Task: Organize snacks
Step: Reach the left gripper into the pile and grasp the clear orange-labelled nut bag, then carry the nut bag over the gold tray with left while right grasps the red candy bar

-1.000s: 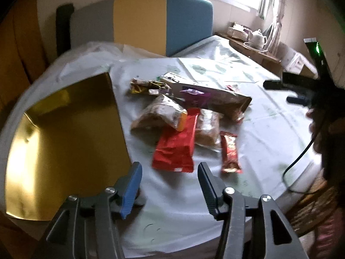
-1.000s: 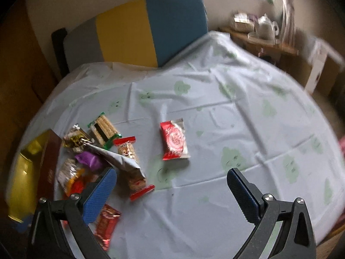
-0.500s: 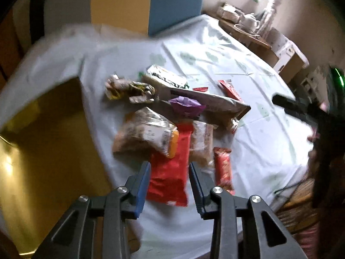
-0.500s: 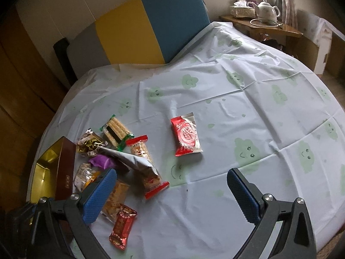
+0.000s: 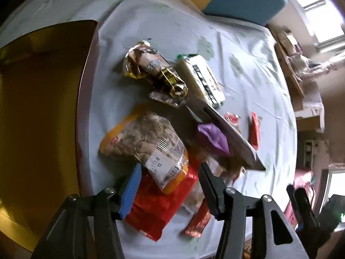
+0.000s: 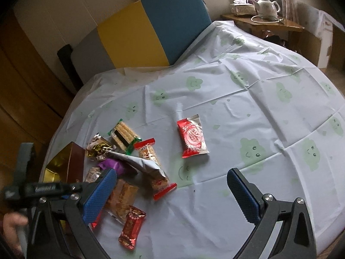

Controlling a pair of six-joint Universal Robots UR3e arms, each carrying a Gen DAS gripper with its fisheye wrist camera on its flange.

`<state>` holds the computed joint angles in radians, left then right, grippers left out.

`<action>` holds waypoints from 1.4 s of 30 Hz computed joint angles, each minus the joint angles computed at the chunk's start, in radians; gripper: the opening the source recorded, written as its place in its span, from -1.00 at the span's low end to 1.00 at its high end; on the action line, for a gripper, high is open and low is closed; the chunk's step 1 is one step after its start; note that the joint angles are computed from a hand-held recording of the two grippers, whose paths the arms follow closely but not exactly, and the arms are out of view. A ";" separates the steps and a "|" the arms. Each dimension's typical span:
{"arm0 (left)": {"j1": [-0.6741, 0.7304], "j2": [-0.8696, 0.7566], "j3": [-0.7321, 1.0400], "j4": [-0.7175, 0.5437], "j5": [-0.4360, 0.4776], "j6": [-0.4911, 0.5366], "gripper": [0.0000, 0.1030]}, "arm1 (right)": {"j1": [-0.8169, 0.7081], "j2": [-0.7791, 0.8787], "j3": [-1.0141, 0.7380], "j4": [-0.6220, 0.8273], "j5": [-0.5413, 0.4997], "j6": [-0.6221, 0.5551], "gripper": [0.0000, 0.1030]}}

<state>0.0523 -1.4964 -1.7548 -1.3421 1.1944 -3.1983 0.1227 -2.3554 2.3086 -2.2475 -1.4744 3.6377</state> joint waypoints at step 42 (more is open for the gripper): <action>0.893 0.914 -0.188 -0.729 -0.374 1.012 -0.45 | 0.395 0.500 -0.159 -0.084 0.010 -0.073 0.30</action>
